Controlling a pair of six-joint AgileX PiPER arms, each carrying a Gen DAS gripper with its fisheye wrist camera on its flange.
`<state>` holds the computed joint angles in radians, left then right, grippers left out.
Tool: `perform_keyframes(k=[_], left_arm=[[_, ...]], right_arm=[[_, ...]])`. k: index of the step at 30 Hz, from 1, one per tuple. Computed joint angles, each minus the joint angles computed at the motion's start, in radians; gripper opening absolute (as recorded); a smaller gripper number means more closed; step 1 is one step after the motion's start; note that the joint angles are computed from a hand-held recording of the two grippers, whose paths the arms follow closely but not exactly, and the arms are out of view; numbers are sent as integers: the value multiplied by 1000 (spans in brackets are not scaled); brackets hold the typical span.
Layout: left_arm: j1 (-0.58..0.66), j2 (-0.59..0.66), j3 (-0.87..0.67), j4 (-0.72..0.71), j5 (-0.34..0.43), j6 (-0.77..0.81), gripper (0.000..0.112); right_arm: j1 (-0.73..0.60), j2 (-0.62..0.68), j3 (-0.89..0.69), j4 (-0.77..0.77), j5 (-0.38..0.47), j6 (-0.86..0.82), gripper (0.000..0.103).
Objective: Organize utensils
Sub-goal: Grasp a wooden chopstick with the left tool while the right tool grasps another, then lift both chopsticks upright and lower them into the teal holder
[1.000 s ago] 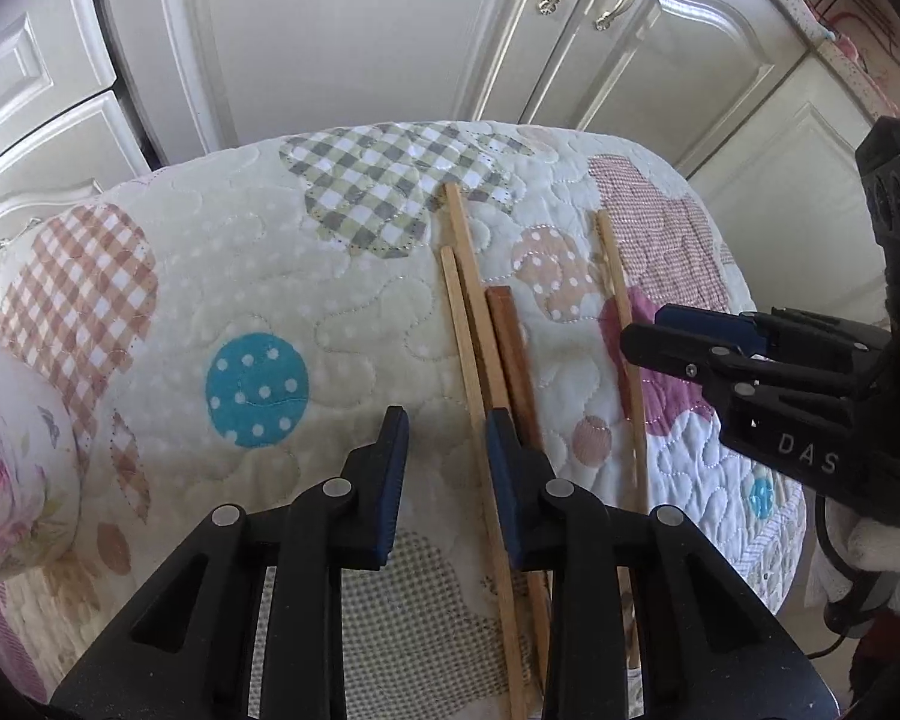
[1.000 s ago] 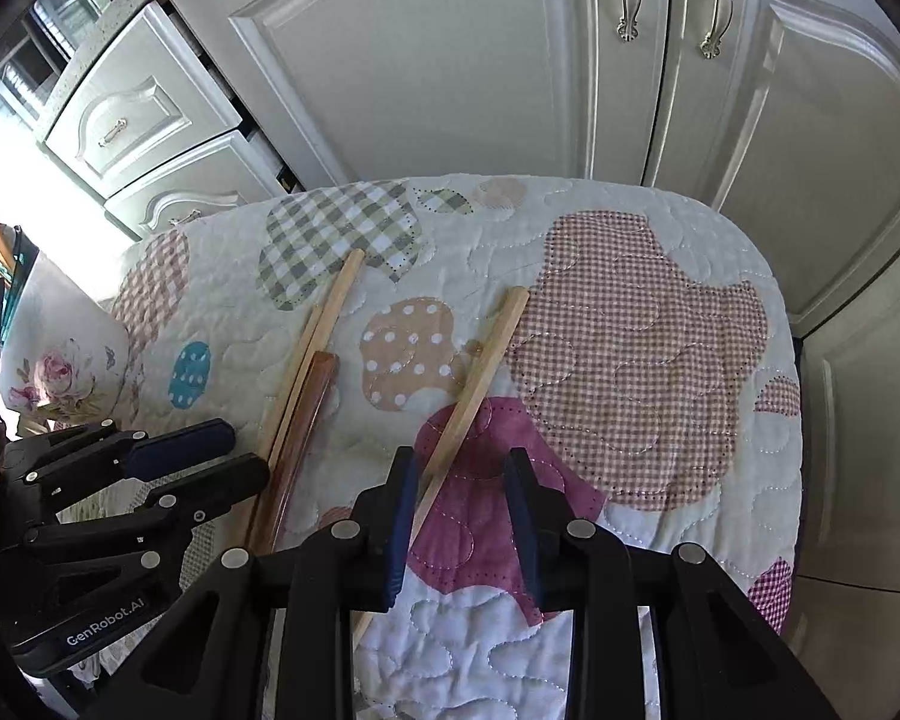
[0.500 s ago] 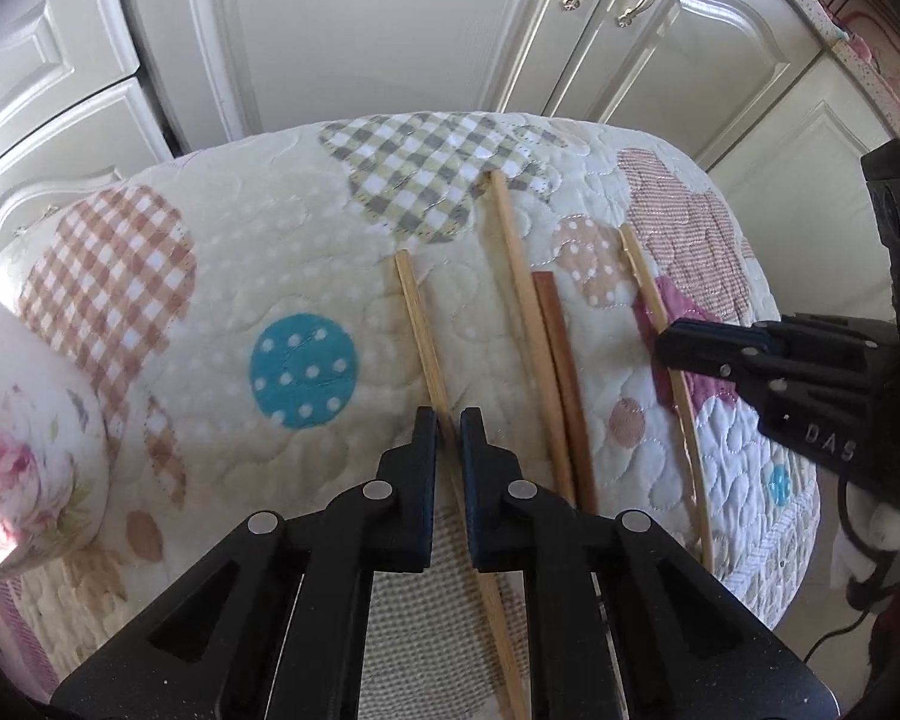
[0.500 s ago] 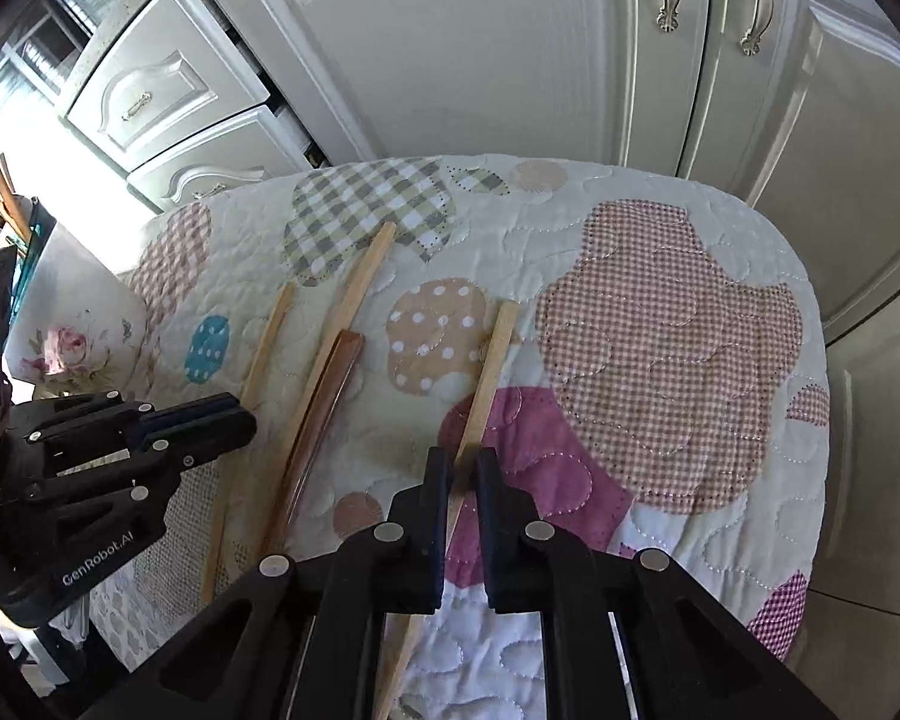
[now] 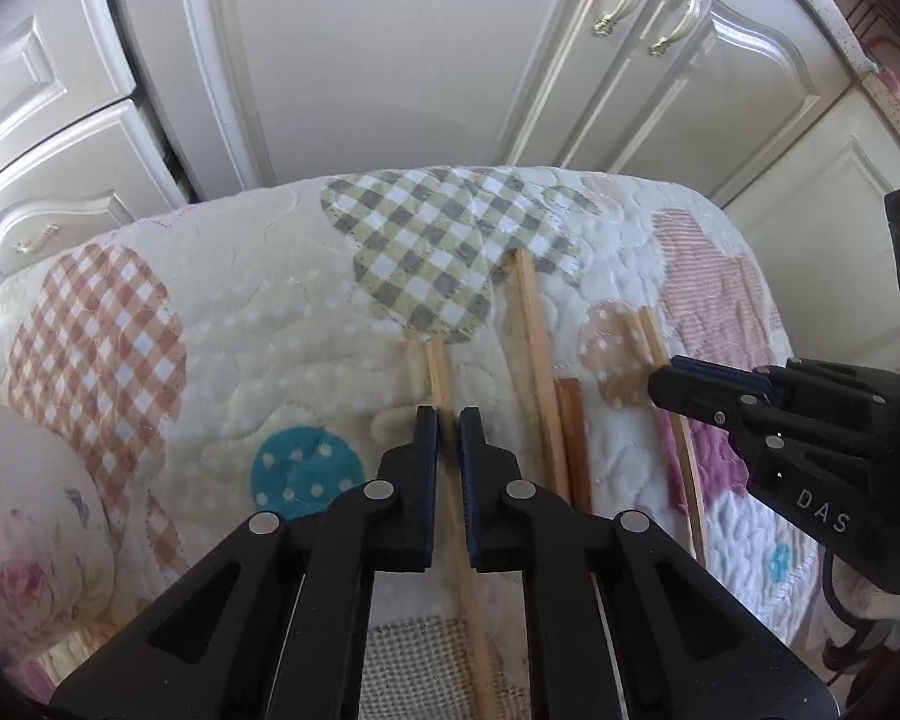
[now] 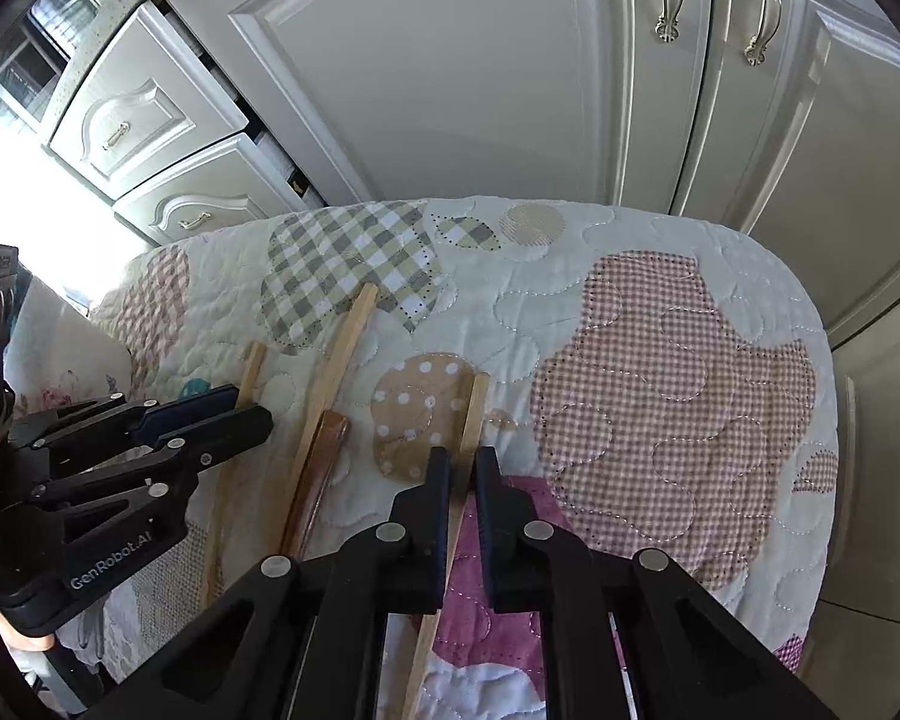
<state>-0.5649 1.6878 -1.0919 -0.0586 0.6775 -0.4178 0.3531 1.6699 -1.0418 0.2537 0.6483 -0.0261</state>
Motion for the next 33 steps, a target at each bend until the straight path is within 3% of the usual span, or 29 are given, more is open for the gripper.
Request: perform_keyframes(k=[6, 13, 19, 26, 33], left_arm=[[3, -247, 113, -44, -6, 52, 4], [-4, -526, 154, 20, 108, 0, 4], [-10, -706, 162, 115, 230, -72, 4], [16, -815, 138, 172, 321, -103, 4], [176, -890, 83, 72, 398, 49, 4]], right_arm=[[-26, -161, 62, 94, 36, -97, 5], [57, -389, 62, 48, 102, -31, 5], [187, -480, -10, -49, 147, 87, 5], [384, -447, -138, -215, 161, 253, 5], [512, -363, -307, -310, 205, 311, 5]])
